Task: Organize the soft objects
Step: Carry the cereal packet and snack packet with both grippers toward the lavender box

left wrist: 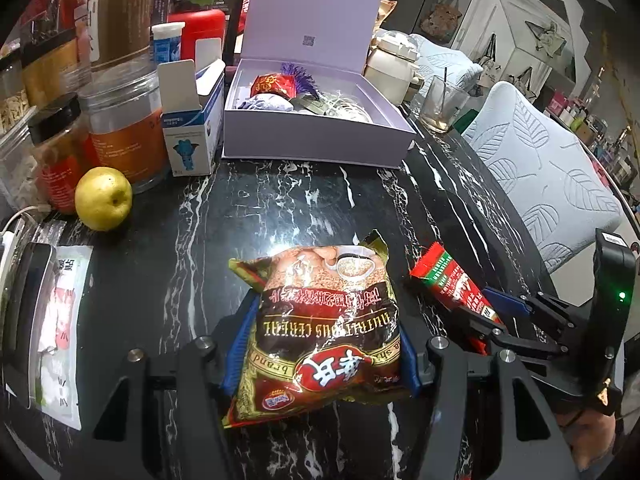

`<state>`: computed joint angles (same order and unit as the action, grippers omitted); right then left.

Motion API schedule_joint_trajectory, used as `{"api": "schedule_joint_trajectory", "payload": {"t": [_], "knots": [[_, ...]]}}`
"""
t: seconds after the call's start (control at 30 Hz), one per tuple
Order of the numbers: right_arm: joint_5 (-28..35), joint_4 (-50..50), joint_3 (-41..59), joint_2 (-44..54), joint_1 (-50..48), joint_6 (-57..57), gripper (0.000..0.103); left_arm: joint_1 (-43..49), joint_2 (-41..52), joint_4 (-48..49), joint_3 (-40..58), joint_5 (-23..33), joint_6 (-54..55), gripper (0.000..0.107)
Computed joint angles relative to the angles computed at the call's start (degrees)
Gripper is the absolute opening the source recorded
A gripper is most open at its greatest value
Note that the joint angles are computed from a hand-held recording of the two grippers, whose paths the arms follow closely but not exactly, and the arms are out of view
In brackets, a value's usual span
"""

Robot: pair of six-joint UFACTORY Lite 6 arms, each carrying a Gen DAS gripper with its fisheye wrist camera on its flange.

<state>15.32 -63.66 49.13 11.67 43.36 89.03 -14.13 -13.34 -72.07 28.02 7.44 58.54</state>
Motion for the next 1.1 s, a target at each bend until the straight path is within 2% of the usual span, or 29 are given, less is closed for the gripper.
{"api": "schedule_joint_trajectory", "payload": {"t": [0.1, 0.37, 0.6, 0.83, 1.1], "knots": [[0.8, -2.0, -2.5, -2.9, 1.5, 3.8, 0.047, -0.6, -2.0, 1.9, -1.4, -0.2, -2.3, 0.059], [3.9, -4.3, -8.1, -11.0, 6.1, 10.8, 0.047, -2.0, -9.6, 15.3, -6.0, 0.2, -17.0, 0.059], [6.5, -2.8, -11.2, -17.6, 10.1, 12.7, 0.047, -3.9, -16.8, 38.1, -8.0, 1.6, -40.6, 0.059], [9.1, -2.5, -11.2, -23.4, 13.2, 12.6, 0.047, -5.3, -20.1, 47.9, -5.6, 3.5, -50.3, 0.059], [9.0, -1.6, -7.0, -26.0, 11.1, 6.1, 0.047, -6.7, -20.2, 58.8, 0.7, 3.8, -59.7, 0.059]]}}
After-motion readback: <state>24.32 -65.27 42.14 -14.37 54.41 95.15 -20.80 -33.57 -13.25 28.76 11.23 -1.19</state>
